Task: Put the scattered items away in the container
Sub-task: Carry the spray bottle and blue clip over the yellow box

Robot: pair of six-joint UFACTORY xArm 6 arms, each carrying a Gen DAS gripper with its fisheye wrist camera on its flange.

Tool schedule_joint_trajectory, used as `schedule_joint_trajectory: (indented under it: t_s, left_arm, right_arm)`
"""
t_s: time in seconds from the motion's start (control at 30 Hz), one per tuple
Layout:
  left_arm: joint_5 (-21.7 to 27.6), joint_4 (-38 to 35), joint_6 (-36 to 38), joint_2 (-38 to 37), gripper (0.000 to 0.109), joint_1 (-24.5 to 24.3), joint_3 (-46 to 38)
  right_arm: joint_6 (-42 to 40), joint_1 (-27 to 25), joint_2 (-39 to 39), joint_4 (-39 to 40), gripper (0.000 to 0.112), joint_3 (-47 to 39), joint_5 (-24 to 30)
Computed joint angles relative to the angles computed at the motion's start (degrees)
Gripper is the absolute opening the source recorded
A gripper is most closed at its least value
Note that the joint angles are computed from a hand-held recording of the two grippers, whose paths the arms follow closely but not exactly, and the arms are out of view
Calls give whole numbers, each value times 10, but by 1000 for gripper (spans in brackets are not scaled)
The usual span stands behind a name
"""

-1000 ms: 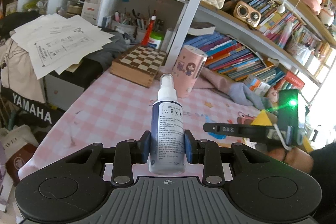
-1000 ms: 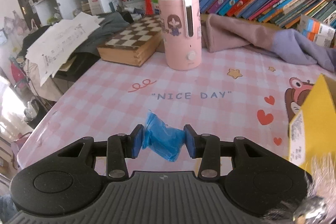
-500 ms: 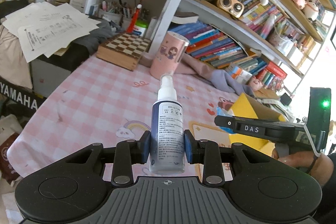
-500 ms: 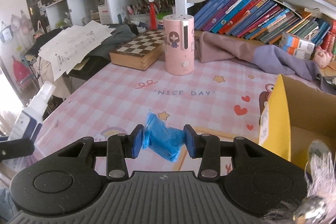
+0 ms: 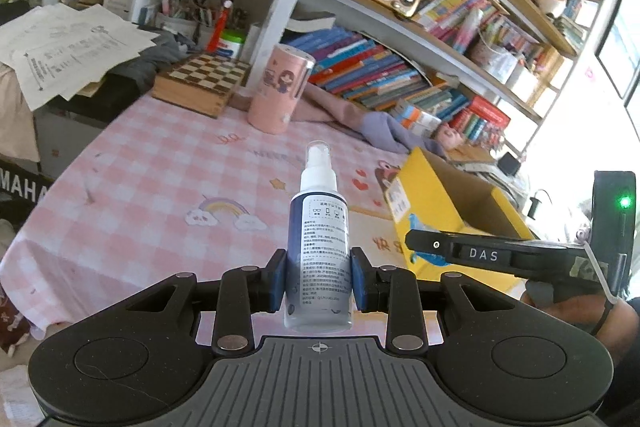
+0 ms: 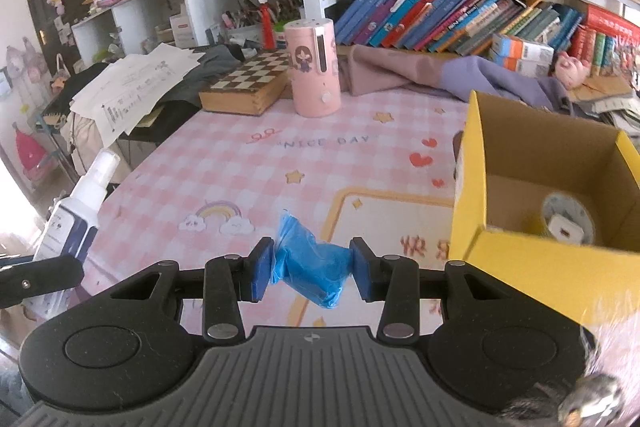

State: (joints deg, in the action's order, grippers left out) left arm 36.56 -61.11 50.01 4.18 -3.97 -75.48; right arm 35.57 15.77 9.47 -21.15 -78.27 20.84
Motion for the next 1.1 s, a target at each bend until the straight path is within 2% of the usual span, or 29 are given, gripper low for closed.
schedule_joint_trajectory:
  t_s: [0.27, 0.43, 0.77, 1.1]
  left_arm:
    - [29, -12, 22, -33, 31, 1, 38]
    - [68, -13, 33, -31, 31, -2, 35]
    - [164, -11, 71, 5, 31, -27, -10]
    - [219, -5, 89, 41, 31, -46, -55]
  right_arm:
    - [88, 6, -68, -66, 39, 84, 0]
    - [151, 7, -114, -111, 39, 135, 17]
    - [294, 1, -219, -197, 39, 225, 97]
    - [362, -1, -277, -228, 39, 265, 164]
